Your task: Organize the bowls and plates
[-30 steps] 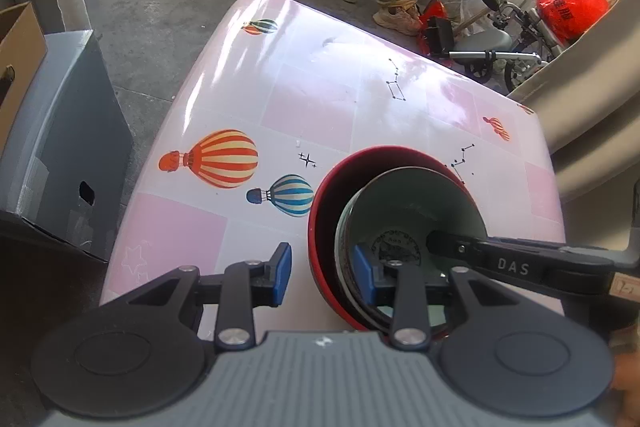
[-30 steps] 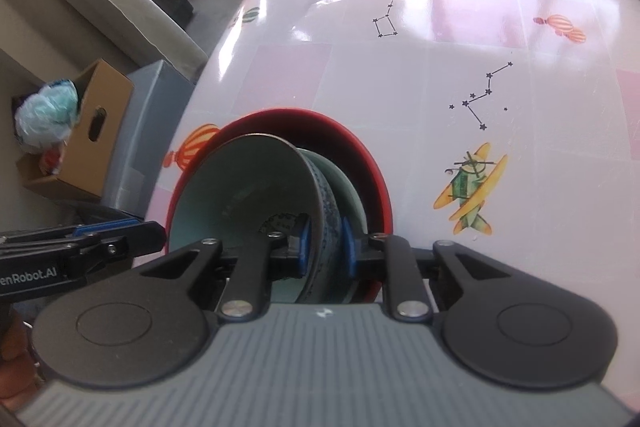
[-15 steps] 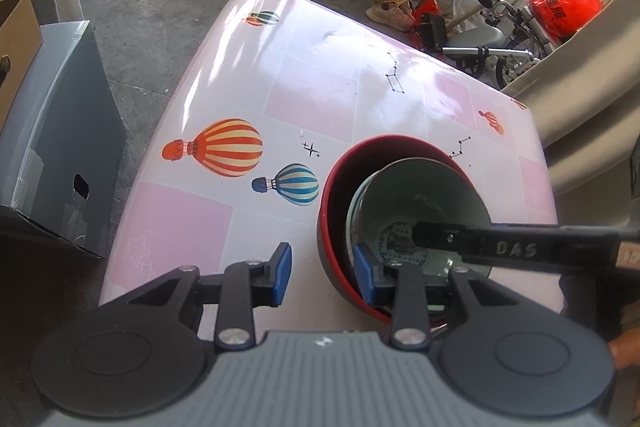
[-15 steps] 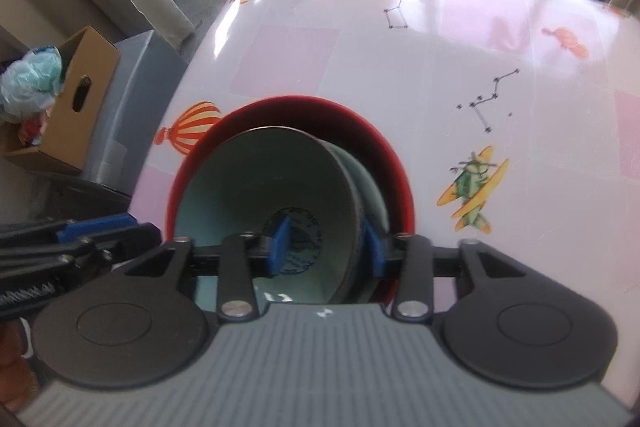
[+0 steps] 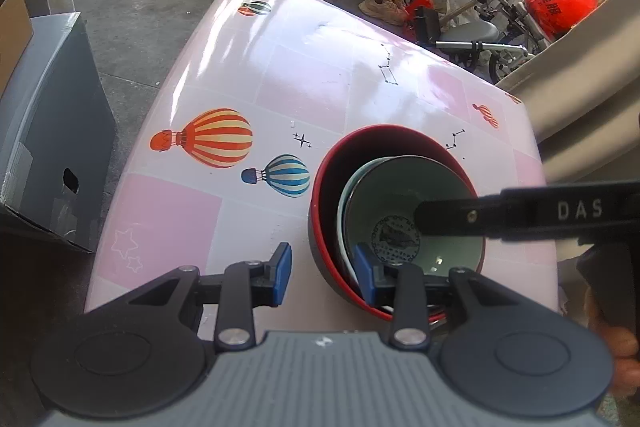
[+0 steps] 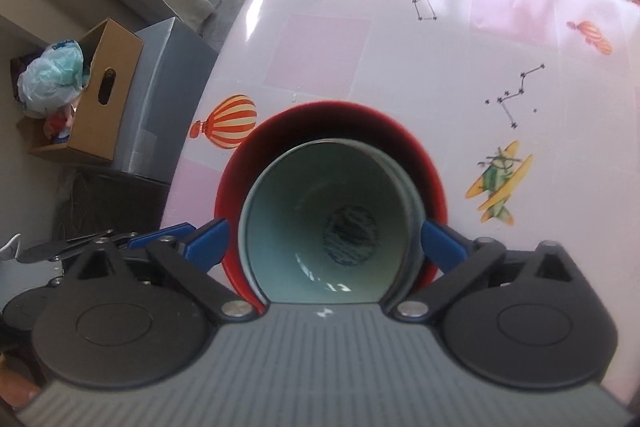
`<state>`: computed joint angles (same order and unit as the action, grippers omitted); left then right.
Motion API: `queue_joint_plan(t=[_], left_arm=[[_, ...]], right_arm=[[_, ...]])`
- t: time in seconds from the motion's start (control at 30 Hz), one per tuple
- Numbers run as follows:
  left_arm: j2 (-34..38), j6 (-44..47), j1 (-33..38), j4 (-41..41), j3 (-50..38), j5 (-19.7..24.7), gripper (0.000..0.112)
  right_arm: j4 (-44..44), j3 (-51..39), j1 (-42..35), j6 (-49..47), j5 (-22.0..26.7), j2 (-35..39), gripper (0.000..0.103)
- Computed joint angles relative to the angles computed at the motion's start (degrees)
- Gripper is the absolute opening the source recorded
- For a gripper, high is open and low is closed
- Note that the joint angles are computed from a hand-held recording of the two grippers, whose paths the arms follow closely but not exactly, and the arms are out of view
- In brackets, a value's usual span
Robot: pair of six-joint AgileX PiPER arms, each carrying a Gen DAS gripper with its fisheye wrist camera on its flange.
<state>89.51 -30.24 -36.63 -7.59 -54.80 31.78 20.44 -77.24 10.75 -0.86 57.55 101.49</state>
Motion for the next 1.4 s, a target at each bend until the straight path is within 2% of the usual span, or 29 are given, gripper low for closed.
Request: queue_joint_plan(t=[0.1,0.23,0.3,0.33,0.37,0.43,0.53,0.63,0.83,1.0,1.13,1.4], left_arm=[[-0.21,0.04,-0.05,0.02,0.29,-0.22,0.035],[-0.25,-0.64,0.04,0.68,0.64,-0.41,0.035],[-0.3,-0.56,0.2,0.56,1.07,-0.71,0.034],[-0.22,-0.63,0.19,0.75,1.13,-0.7,0.034],[-0.15,-0.64,0.18,0.94,1.18,-0.68,0.033],[-0.01,-0.78,0.07,1.3,1.22,-0.8,0.029],[0.1,-0.14,0.08,0.99,1.0,-0.71,0.024],[0.05,-0.26,-0.1,1.41,1.19,-1.06,0.023],[-0.1,0.16,0.18,0.89,1.65,-1.59,0.023],[-0.06,0.34,0.29,0.65,1.62,-1.57,0.023],[0.0,0.35,0.36,0.75,1.59,-1.57,0.023],[0.27,0.51,0.64,-0.02,1.43,-1.82,0.023]], right_arm=[[-1.21,0.47,-0.58,0.97,-0.46,-1.04,0.102],[-1.71,4.62,-1.27,-0.27,-4.73,-4.86,0.097],[-3.26,7.04,-1.14,0.82,-7.06,-6.83,0.079],[-3.04,8.48,-1.38,0.39,-8.17,-7.87,0.062],[-2.13,9.67,-1.98,-0.64,-8.84,-8.48,0.051],[-1.23,12.52,-2.53,-1.92,-10.56,-9.88,0.041],[-2.88,15.41,-1.65,-1.98,-12.92,-10.48,0.02],[-5.75,17.98,-0.34,-0.04,-16.59,-11.17,0.01],[0.17,21.62,-2.49,-2.71,-21.1,-12.55,0.009],[8.66,23.07,-6.18,-9.82,-21.27,-13.11,0.005],[2.72,23.9,-3.1,-6.35,-23.36,-13.99,0.005],[-16.53,25.23,5.23,8.75,-28.58,-13.64,0.007]])
